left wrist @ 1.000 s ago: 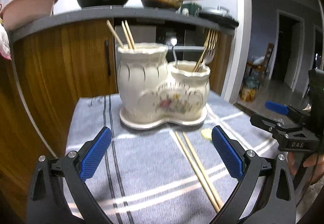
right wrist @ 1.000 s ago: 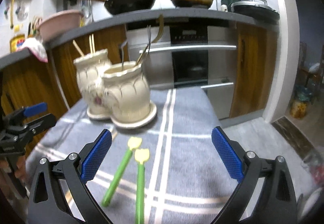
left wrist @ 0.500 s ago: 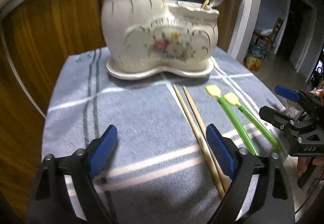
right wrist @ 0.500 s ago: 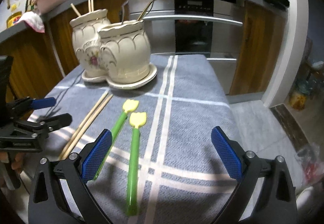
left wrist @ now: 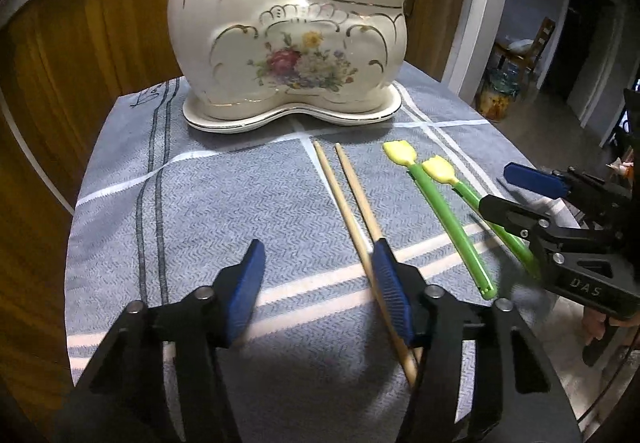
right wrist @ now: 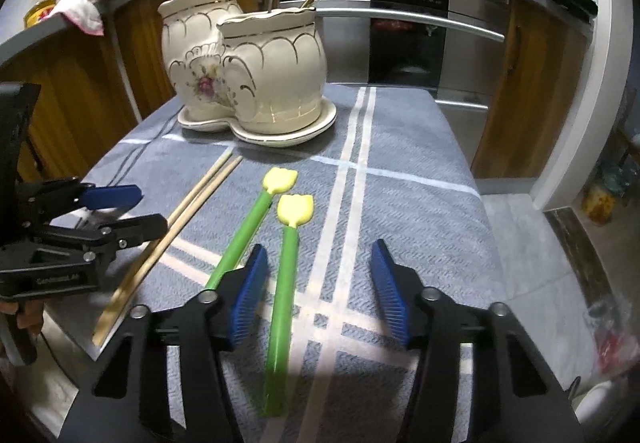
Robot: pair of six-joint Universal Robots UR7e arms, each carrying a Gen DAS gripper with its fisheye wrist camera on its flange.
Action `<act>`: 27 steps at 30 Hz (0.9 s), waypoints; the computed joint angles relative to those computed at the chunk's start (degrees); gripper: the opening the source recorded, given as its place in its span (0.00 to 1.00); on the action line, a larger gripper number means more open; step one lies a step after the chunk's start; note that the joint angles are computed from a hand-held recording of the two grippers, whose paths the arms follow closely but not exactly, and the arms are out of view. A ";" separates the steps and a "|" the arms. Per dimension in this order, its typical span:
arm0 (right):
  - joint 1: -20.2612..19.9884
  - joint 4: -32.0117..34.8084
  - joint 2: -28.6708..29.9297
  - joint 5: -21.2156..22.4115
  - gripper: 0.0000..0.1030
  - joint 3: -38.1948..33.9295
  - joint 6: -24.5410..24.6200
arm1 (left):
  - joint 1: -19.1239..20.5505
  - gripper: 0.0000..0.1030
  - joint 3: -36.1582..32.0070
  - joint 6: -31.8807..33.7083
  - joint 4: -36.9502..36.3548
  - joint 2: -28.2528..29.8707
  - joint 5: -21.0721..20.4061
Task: Organize utensils
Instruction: 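Grasp a wooden chopstick with the left tool while the right tool grasps a green spatula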
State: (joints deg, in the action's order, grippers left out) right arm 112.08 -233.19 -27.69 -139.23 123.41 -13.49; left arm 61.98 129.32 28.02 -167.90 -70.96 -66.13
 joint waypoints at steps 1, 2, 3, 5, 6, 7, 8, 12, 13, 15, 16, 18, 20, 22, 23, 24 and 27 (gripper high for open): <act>0.01 0.15 0.00 0.04 0.46 0.03 -0.05 | -0.16 0.45 0.06 -0.07 0.33 -0.16 -0.06; 0.04 0.64 -0.01 0.13 0.43 0.03 -0.02 | -0.32 0.41 0.12 0.04 0.97 -0.35 -0.45; 0.01 1.29 -0.09 0.33 0.39 0.02 0.20 | -0.55 0.34 0.19 0.18 1.72 -0.53 -0.83; -0.05 2.31 -0.21 0.79 0.35 0.12 0.63 | -1.06 0.31 0.55 0.58 2.33 -0.72 -0.84; -0.07 2.88 -0.26 0.81 0.33 0.10 0.86 | -1.16 0.31 0.64 0.74 2.51 -0.78 -1.02; -0.11 3.31 -0.26 0.82 0.32 0.06 1.02 | -1.24 0.27 0.76 0.93 2.69 -0.90 -1.17; -0.15 3.27 -0.29 1.08 0.29 0.12 0.97 | -1.26 0.23 0.75 1.09 2.87 -0.99 -1.21; -0.34 3.44 -0.33 1.76 0.24 0.01 0.92 | -0.28 0.07 -0.96 0.85 7.35 -1.65 -3.65; -0.45 3.71 -0.42 2.05 0.23 -0.09 1.11 | -0.20 0.07 -1.24 1.03 7.79 -1.57 -3.80; -0.63 4.16 -0.54 2.53 0.20 -0.30 1.43 | -0.16 0.07 -1.77 2.33 9.10 -1.68 -3.84; -0.76 4.55 -0.69 2.87 0.19 -0.41 1.61 | 0.01 0.07 -2.09 3.00 9.51 -1.62 -3.72; -0.95 5.24 -0.93 3.44 0.14 -0.53 1.89 | -0.09 0.07 -2.61 3.65 11.16 -1.98 -3.00; -1.08 5.99 -1.19 3.75 0.13 -0.67 2.42 | 0.29 0.07 -3.44 3.25 12.54 -2.07 -3.07; -1.08 6.43 -1.23 3.71 0.13 -0.92 2.64 | 0.56 0.07 -4.15 2.43 13.73 -2.00 -3.43; -1.07 6.57 -1.21 3.64 0.13 -1.03 2.55 | 0.54 0.08 -4.13 2.05 13.50 -1.77 -3.36; -1.04 6.83 -1.20 3.56 0.13 -1.20 2.41 | 0.57 0.08 -4.24 1.81 13.39 -1.54 -3.22; -1.01 7.22 -1.19 3.49 0.13 -1.48 2.37 | -0.03 0.08 -3.84 1.69 12.11 -1.05 -2.11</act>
